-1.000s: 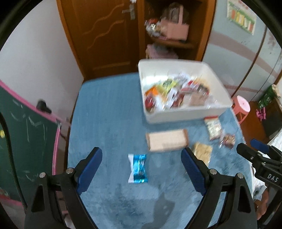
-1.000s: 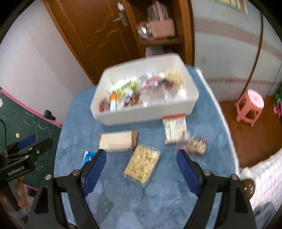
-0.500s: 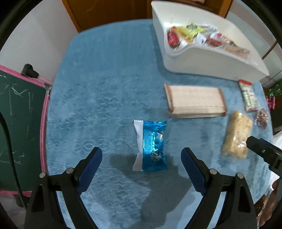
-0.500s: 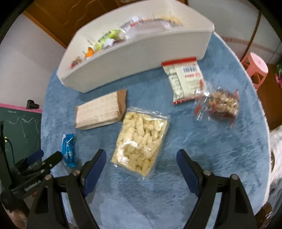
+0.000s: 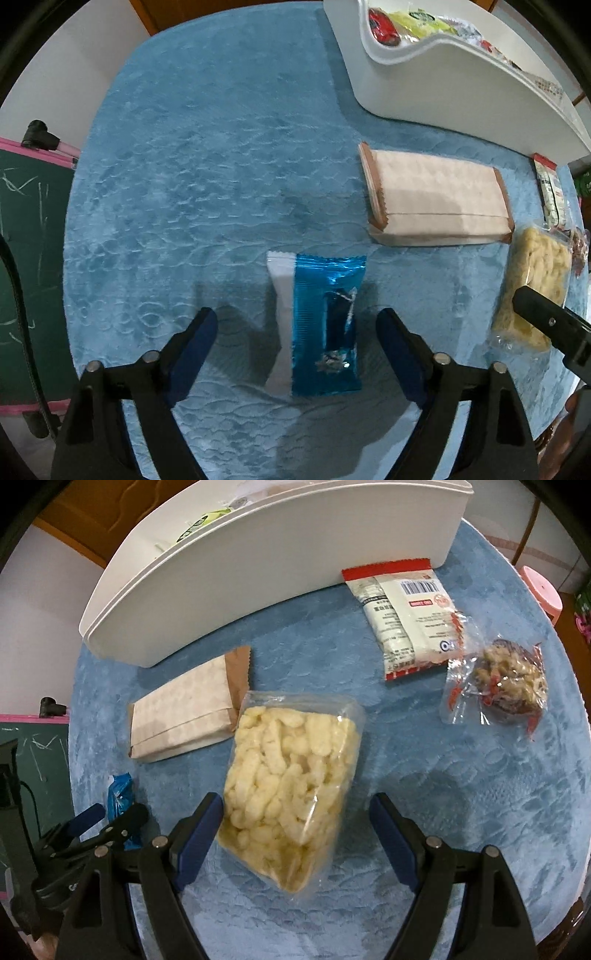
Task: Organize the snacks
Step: 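Grasp the blue wrapper with the left tool while the right tool grasps the clear puffed-snack bag, then lift both bags and carry them over the white bin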
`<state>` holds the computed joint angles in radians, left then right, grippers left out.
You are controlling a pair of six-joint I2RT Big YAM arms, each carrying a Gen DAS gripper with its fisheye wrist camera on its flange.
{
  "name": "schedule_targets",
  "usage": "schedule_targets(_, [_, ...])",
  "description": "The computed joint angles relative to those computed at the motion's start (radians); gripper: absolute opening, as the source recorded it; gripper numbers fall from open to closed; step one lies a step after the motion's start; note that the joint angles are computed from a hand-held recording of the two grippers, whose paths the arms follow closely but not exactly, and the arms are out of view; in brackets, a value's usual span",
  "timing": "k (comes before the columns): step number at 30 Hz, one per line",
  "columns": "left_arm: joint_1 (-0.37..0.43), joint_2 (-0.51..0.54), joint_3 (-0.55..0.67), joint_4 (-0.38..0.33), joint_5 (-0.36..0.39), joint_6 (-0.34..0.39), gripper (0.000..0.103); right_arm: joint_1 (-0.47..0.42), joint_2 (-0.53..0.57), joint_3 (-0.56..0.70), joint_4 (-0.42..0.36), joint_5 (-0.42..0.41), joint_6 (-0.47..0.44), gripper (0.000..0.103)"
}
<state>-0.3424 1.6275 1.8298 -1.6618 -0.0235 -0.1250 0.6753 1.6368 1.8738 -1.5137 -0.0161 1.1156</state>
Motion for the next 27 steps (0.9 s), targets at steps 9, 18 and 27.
schedule_targets(9, [-0.045,-0.007,-0.01,0.024,0.001,-0.029,0.032,0.021,0.105,0.138,-0.117,0.075,-0.082,0.065])
schedule_targets(18, [-0.108,-0.045,-0.016,0.011,0.005,-0.039,0.029,0.045,0.023,0.069,-0.077,0.083,-0.083,0.063])
schedule_targets(27, [-0.172,-0.088,0.031,-0.001,0.031,-0.091,0.029,0.07,-0.062,0.055,-0.085,0.157,-0.08,0.063])
